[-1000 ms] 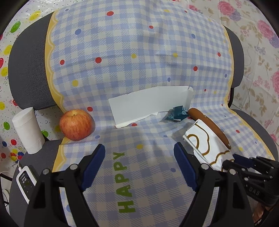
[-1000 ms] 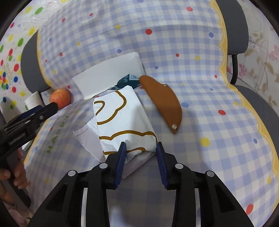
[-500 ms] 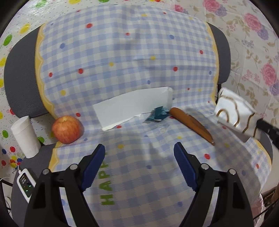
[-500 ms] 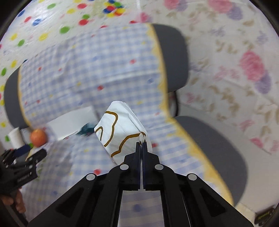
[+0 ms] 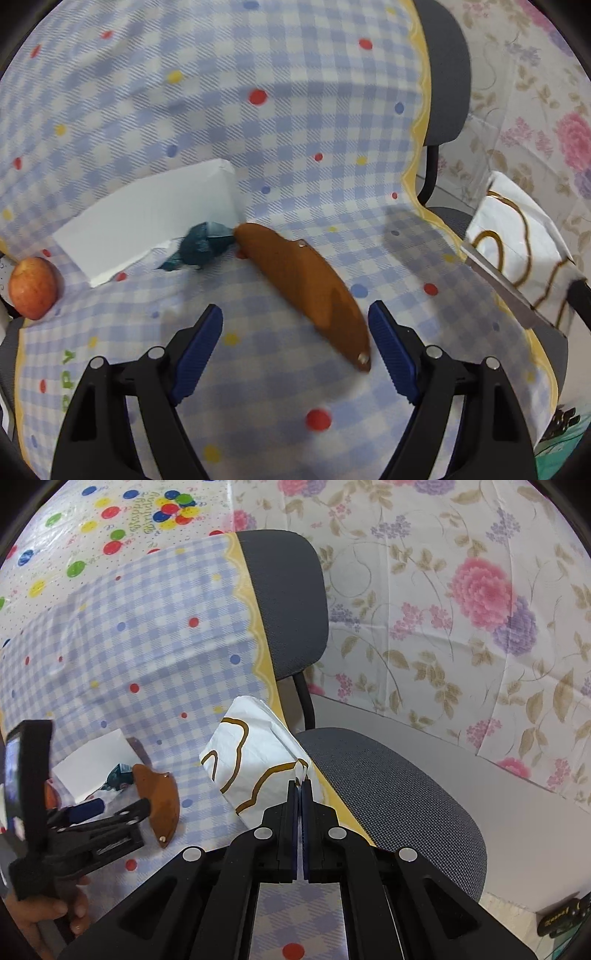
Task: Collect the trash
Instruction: 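Grasp the white paper wrapper with the right tool while the left tool grasps the wooden spatula, then carry the paper wrapper and wooden spatula over the pink trash bin with both tools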
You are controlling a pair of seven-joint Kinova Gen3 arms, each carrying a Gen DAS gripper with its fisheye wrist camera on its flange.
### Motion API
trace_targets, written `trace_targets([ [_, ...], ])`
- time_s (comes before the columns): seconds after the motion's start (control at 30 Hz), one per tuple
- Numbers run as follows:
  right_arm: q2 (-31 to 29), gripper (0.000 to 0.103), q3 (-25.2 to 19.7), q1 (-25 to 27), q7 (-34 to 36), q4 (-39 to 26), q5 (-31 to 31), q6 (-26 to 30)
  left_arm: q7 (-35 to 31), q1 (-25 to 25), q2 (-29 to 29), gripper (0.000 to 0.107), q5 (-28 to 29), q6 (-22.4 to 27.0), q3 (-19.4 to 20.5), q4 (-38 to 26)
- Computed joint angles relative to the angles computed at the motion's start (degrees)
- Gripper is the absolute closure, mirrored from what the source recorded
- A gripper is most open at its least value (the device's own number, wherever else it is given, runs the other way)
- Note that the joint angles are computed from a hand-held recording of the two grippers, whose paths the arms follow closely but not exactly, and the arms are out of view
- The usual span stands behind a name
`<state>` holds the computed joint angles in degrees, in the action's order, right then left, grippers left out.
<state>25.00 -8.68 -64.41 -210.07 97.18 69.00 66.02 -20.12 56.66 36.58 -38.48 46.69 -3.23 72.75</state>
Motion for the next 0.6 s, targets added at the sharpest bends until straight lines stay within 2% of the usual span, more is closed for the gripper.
trace_targets([
  [0.1,-0.5,0.101,0.14,0.84,-1.49,1.49,0.65,-1.52,-3.6,-4.64,4.82,0.029,0.03,6.02,6.65,-7.96],
  [0.17,-0.78,0.101,0.0,1.09,-2.28,2.17,0.9,-1.97,-7.23,-6.33,7.93,0.029,1.77,10.67,8.85,-13.27],
  [0.2,-1.02,0.101,-0.12,1.24,-2.82,2.71,1.06,-2.31,-8.49,-6.04,9.06,0.029,2.82,13.0,8.5,-15.89],
  [0.3,-1.42,0.101,-0.61,1.41,-3.72,3.63,1.02,-2.64,-10.3,-3.35,10.49,0.049,5.27,15.42,4.09,-18.79],
  [0.37,-1.65,0.101,-0.94,1.31,-4.27,3.97,0.88,-2.57,-11.09,-2.44,8.94,0.065,7.79,12.39,1.38,-16.02],
  [0.4,-1.76,0.101,-1.13,1.12,-4.35,4.1,0.8,-2.29,-11.2,-2.76,7.75,0.074,7.8,10.06,1.6,-13.68],
  [0.43,-1.89,0.101,-1.35,0.8,-4.38,4.22,0.72,-1.88,-10.87,-3.68,6.31,0.094,7.07,7.73,2.88,-11.27],
  [0.47,-2.05,0.101,-1.62,0.43,-4.41,4.33,0.6,-1.44,-10.02,-4.99,4.81,0.102,6.62,5.4,4.72,-8.61],
  [0.53,-2.47,0.101,-2.15,-0.16,-4.43,4.66,0.35,-0.82,-7.99,-5.2,1.72,0.103,5.94,1.34,5.41,-3.31],
  [0.6,-2.72,0.101,-2.68,-0.91,-4.54,4.88,0.16,0.06,-6.18,-2.58,-1.42,0.103,5.27,-2.19,2.49,2.0],
])
